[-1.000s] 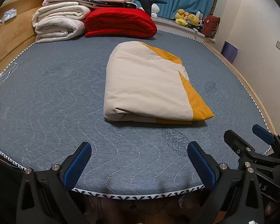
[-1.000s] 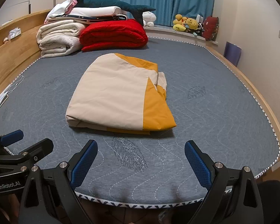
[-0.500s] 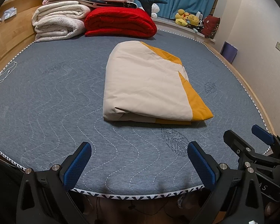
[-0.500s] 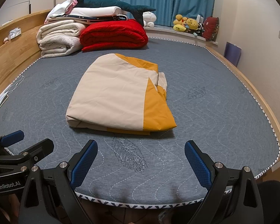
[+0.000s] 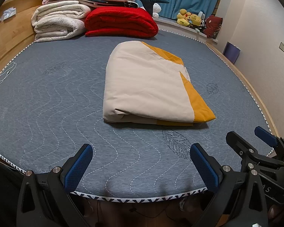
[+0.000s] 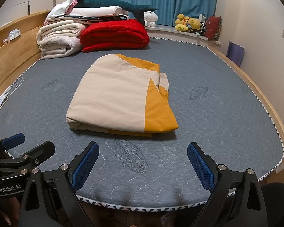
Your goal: Fold large clothes
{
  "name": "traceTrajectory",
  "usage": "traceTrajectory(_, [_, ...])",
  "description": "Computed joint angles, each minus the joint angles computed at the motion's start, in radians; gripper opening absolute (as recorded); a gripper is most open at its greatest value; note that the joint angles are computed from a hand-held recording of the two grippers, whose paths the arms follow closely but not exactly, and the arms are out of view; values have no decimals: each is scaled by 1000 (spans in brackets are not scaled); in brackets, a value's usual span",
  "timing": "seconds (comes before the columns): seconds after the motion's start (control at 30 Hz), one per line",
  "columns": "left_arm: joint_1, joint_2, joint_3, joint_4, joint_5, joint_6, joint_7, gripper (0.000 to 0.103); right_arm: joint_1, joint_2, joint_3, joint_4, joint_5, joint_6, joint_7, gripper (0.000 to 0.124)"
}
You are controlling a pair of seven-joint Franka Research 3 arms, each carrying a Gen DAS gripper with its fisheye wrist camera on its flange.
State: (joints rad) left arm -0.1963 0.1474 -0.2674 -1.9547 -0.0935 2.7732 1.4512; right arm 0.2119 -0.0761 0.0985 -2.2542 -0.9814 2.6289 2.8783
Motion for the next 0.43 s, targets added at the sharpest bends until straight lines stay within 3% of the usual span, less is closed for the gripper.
traceTrajectory(0.43, [2, 2, -2, 3, -9, -4, 8, 102, -1, 0, -1, -1, 0, 1, -2, 94])
